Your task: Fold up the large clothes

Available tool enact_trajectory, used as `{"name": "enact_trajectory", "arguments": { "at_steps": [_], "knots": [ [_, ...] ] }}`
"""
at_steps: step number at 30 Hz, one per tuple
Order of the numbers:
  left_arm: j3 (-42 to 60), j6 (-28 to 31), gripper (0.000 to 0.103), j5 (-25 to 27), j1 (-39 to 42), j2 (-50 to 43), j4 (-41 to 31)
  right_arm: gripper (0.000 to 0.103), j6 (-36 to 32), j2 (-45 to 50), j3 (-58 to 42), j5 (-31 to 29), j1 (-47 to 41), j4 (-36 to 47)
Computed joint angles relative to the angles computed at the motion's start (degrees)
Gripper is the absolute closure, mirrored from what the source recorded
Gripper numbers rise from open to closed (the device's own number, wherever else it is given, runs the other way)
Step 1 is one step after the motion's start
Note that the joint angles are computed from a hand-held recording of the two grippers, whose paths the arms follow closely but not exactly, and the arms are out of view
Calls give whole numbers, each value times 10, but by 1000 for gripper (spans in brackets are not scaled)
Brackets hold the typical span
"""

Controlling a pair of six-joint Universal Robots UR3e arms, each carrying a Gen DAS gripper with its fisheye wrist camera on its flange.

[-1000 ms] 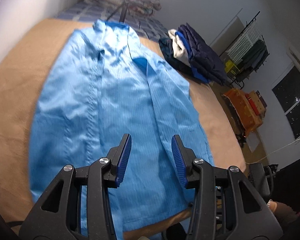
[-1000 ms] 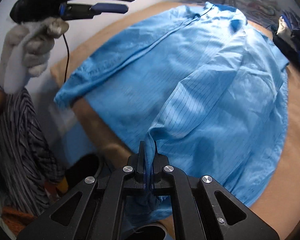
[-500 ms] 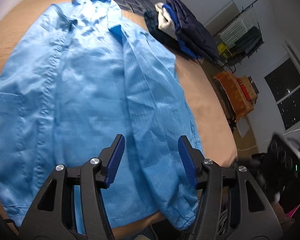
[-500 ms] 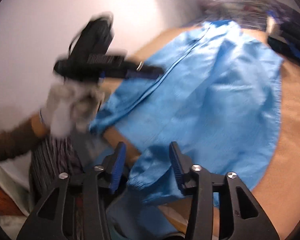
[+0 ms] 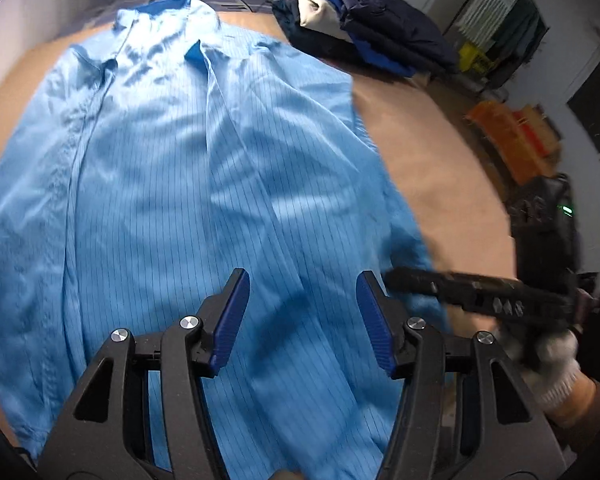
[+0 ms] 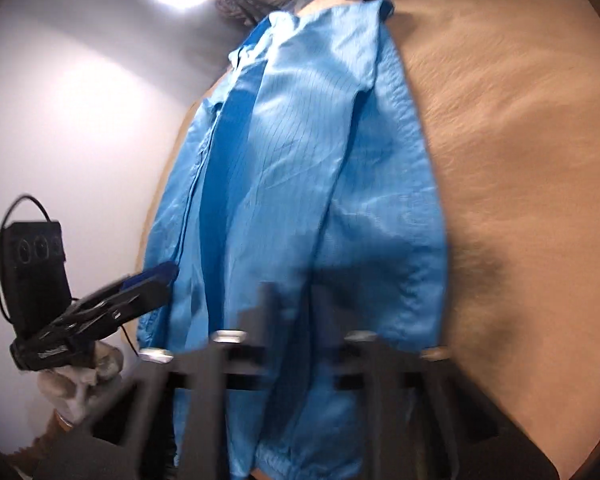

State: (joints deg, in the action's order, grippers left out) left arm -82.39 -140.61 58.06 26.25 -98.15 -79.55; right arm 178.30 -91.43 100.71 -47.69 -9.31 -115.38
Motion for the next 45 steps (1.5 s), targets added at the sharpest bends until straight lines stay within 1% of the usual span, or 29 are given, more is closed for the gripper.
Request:
{"name": "enact_trajectory", "arguments": {
  "at_steps": [4,6,8,11,12,13,14,15,16,18,19,20,21,22,23,25,26,28,29,30,32,33,34,36,37,38,42,44,45],
  "knots": [
    [16,-63,46,50,-29,-45,58,100,13,19,-28,-38,32,-13],
    [16,-82,46,75,-28,-63,91,101,19,23,-39,-54,42,-15],
    [20,-98,46,92,-13,-78,103,102,23,15,-34,-54,36,-18],
    [42,-107,47,68,31,-96,60,102,27,1,-28,-54,18,-20],
    [44,-106,50,65,41,-96,55,102,26,-4,-26,-51,12,-19],
    [43,-104,51,62,51,-93,53,102,24,-8,-25,-45,6,-17],
    [43,-94,51,47,67,-89,40,102,17,-12,-22,-33,-3,-15],
    [47,-85,51,33,78,-86,20,102,9,-15,-21,-23,-8,-12],
    [58,-71,51,14,92,-86,-14,102,-1,-17,-21,-8,-12,-9],
    [75,-39,51,-18,113,-80,-81,101,-7,-21,-19,3,-15,-5],
    [88,-17,51,-33,121,-79,-124,99,-9,-20,-19,5,-14,3],
    [98,3,51,-43,126,-79,-158,87,-16,-20,-19,8,-19,18],
    [95,15,51,-48,130,-70,-175,68,-9,-15,-19,7,-16,15],
    [92,28,51,-53,135,-61,-195,60,2,-11,-13,5,-12,2],
    [96,45,51,-60,140,-57,-229,57,9,-12,-5,3,-10,-8],
    [112,60,51,-66,137,-63,-274,57,19,3,-7,3,-1,-17],
    [109,61,51,-58,129,-62,-273,57,11,-6,7,12,-6,-10],
    [78,49,51,-35,114,-46,-226,57,16,5,7,18,0,-19],
    [65,41,51,-14,101,-42,-200,63,19,13,4,19,5,-23],
    [52,38,51,0,98,-36,-181,79,23,20,-1,18,10,-28],
    [24,34,51,28,99,-17,-152,97,29,35,-19,2,25,-31],
    [18,38,53,32,103,-13,-151,98,34,37,-21,-3,27,-38],
    [12,47,57,34,112,-7,-154,99,41,34,-16,-5,27,-50],
    [3,63,80,37,127,0,-161,101,45,27,-16,-16,27,-58],
    [0,71,86,35,136,2,-169,101,47,22,-13,-20,26,-64],
    [-2,82,94,33,144,2,-183,101,44,15,-10,-18,20,-63],
    [-3,112,99,26,161,-2,-214,101,45,15,-7,-7,12,-63],
    [0,127,100,21,164,0,-232,99,44,18,-11,-2,3,-40],
    [4,136,100,17,166,1,-246,89,46,25,-16,2,1,-27]
  ]
}}
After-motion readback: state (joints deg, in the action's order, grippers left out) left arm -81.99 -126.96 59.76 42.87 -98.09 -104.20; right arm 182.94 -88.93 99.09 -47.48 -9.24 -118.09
